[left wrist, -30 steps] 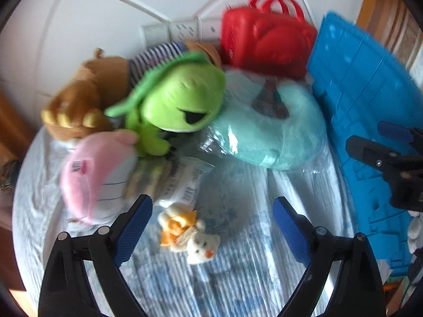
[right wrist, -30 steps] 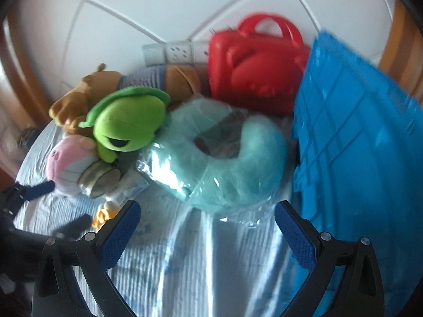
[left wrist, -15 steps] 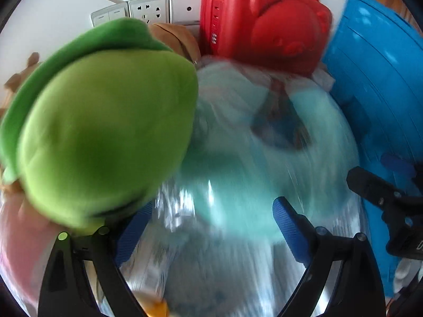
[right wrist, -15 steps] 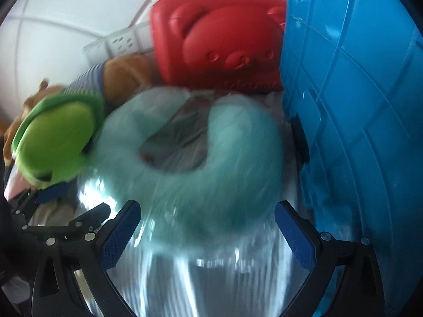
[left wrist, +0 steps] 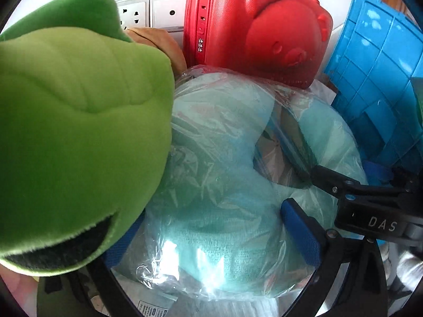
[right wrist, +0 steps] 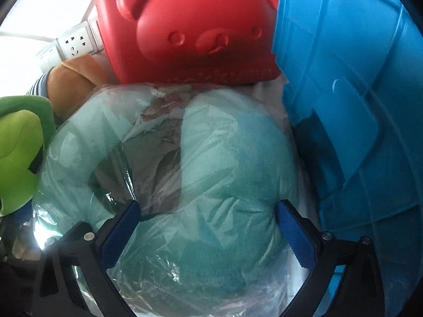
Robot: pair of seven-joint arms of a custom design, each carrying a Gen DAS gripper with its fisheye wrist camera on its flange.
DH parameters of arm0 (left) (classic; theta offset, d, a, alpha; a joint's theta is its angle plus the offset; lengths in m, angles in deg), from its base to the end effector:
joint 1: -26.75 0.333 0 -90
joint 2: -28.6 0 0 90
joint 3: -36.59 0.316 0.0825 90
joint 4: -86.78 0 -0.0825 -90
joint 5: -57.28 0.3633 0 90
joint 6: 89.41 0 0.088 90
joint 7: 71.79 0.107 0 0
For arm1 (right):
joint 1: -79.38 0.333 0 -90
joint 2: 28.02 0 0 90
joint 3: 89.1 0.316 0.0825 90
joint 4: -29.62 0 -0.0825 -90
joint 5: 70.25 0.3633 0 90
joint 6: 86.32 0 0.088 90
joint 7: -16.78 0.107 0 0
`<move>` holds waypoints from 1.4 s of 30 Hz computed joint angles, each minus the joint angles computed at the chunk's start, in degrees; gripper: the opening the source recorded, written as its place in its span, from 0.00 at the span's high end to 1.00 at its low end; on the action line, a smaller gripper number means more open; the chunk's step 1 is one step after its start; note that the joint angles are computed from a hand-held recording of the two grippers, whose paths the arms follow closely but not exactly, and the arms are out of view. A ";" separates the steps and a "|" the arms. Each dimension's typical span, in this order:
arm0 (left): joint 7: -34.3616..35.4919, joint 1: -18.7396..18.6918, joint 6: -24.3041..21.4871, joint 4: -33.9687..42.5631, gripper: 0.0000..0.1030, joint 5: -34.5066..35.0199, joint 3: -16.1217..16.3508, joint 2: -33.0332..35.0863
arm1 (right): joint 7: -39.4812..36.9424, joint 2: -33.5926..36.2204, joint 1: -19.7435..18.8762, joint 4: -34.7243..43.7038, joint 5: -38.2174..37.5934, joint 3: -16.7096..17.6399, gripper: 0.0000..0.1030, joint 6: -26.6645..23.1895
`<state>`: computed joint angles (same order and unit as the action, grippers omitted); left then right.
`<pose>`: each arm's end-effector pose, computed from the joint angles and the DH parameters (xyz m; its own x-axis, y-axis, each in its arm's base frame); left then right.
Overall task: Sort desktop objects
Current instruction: 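Grasp the wrapped mint neck pillow with both tools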
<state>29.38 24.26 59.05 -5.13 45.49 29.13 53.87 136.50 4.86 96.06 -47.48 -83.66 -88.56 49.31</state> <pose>0.6931 -0.1025 0.4468 -0.2304 -0.9636 0.1356 -0.8375 0.1254 -0.5319 0.7045 0.2137 0.4489 -0.0851 -0.9962 -0.0210 -0.8805 0.0850 -0.4664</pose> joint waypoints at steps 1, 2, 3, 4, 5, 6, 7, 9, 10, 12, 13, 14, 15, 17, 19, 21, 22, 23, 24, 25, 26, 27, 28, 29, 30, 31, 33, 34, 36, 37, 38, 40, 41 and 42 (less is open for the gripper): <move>-0.12 -0.18 -0.13 -0.20 0.00 0.32 0.14 -0.16 | -0.75 -0.09 -0.40 -0.14 0.71 0.46 0.00 -0.47; 0.00 -0.15 -0.18 -0.95 0.01 0.32 0.09 -0.75 | -1.62 -0.29 -0.70 -0.30 1.32 0.87 0.00 -1.05; 0.25 -0.10 -0.24 -1.70 0.03 0.33 0.04 -1.37 | -2.86 -0.92 -1.21 -1.03 2.41 1.57 0.00 -1.54; 0.45 -0.08 -0.28 -2.47 0.05 0.36 0.02 -2.02 | -3.39 -1.37 -1.36 -1.59 3.05 1.82 0.00 -1.77; 0.38 -0.16 -0.19 -3.40 0.06 0.50 0.12 -2.79 | -3.72 -2.11 -1.45 -2.56 3.67 2.04 0.00 -1.81; 0.15 -0.35 0.01 -4.60 0.07 0.80 0.27 -3.74 | -3.56 -3.12 -1.35 -4.02 4.01 2.08 0.00 -1.45; -0.13 -0.64 0.30 -6.25 0.08 1.42 0.52 -5.05 | -3.37 -4.15 -1.27 -5.52 4.33 2.15 0.00 -1.06; -0.12 -0.93 1.18 -10.07 0.09 2.47 0.75 -7.95 | -3.11 -7.14 -1.10 -9.84 5.01 2.58 0.00 0.08; 0.32 -0.75 1.40 -12.43 0.09 2.56 0.71 -9.83 | -3.25 -8.77 -1.07 -12.09 5.47 2.93 0.00 0.49; 1.37 -0.35 1.64 -17.01 0.09 2.52 0.61 -13.61 | -4.46 -12.73 -1.34 -17.38 7.44 4.13 0.00 1.49; 2.71 0.15 1.47 -19.48 0.09 1.50 0.31 -15.79 | -4.94 -14.69 -1.25 -19.79 8.20 4.55 0.00 1.66; 3.90 0.50 1.26 -21.83 0.09 0.61 0.16 -17.90 | -5.45 -16.62 -1.10 -22.12 8.98 4.95 0.00 1.76; 4.42 0.64 1.22 -24.02 0.09 0.26 0.21 -19.78 | -5.94 -18.59 -0.77 -24.51 9.56 5.32 0.00 1.78; 5.33 0.83 1.11 -28.26 0.09 -0.37 0.34 -23.54 | -6.93 -21.78 -0.15 -28.53 10.63 5.81 0.00 2.25; 6.87 1.10 0.42 -31.54 0.09 -2.41 0.65 -26.73 | -7.71 -24.22 0.58 -31.25 11.12 6.02 0.00 1.84; 8.80 1.43 -0.86 -33.10 0.09 -5.60 1.28 -28.65 | -9.16 -26.29 0.99 -33.72 11.64 6.03 0.00 2.60; 9.21 1.63 -1.13 -33.30 0.09 -6.73 1.56 -29.17 | -10.12 -26.97 0.92 -34.57 12.62 5.93 0.00 3.16; 9.34 1.82 -1.24 -33.48 0.09 -7.43 1.76 -29.64 | -10.54 -27.64 0.80 -35.42 13.63 5.73 0.00 4.07; 8.46 2.03 -0.75 -33.57 0.09 -6.43 1.64 -29.92 | -10.72 -28.34 0.64 -36.23 14.71 5.51 0.00 5.38; 7.42 2.29 -0.29 -33.28 0.09 -4.94 1.52 -29.89 | -9.95 -28.47 0.69 -36.10 14.64 5.26 0.00 5.77; 6.50 2.49 0.01 -32.78 0.09 -3.57 1.43 -29.69 | -9.46 -28.39 0.72 -35.79 14.76 5.13 0.00 6.05; 5.96 2.56 -0.04 -31.68 0.09 -2.66 1.35 -28.87 | -9.02 -28.20 0.72 -35.34 14.74 5.01 0.00 6.42; 4.90 2.58 0.60 -30.91 0.09 -1.41 1.16 -28.05 | -8.44 -28.05 0.74 -34.95 14.52 4.89 0.00 6.80; 3.94 2.57 1.04 -30.01 0.09 -0.30 1.06 -27.18 | -6.69 -28.32 0.97 -35.05 12.70 4.70 0.00 7.32; 3.67 2.54 0.87 -28.63 0.09 -0.15 1.10 -26.17 | -4.60 -28.87 1.21 -35.67 10.67 4.51 0.00 8.29; 4.03 2.43 0.88 -27.22 0.09 -1.07 1.09 -25.15 | -3.24 -29.53 1.12 -36.98 9.31 4.25 0.00 9.86; 5.41 2.36 -0.88 -23.83 0.08 -2.41 1.08 -22.55 | -1.52 -29.65 0.83 -37.48 7.58 3.94 0.00 10.58; 3.60 2.12 -3.15 -21.43 0.08 -0.36 1.12 -20.26 | -2.07 -28.15 0.52 -36.10 8.05 3.84 0.00 9.13; -0.06 1.36 -6.19 -17.87 0.00 2.82 1.34 -15.83 | -3.82 -25.02 -0.41 -34.60 11.31 3.96 0.00 8.92; -1.42 0.93 -4.82 -18.43 0.00 3.78 1.41 -15.73 | -4.68 -23.65 -0.93 -34.34 13.29 4.17 0.00 9.66; -2.84 0.49 -3.27 -19.10 0.00 4.79 1.49 -15.66 | -5.39 -22.39 -1.40 -34.04 14.96 4.40 0.00 10.31; -5.72 -0.54 -0.85 -20.87 0.00 8.29 1.84 -16.44 | -4.40 -21.80 -0.87 -33.07 12.75 4.20 0.00 9.61; -6.21 -0.59 0.02 -21.97 0.01 8.77 1.81 -17.13 | -4.78 -21.53 -0.73 -32.42 11.94 4.28 0.00 8.76; -6.16 -0.41 0.53 -23.01 0.04 8.49 1.67 -17.93 | -5.77 -21.49 -0.85 -32.16 12.06 4.52 0.00 8.22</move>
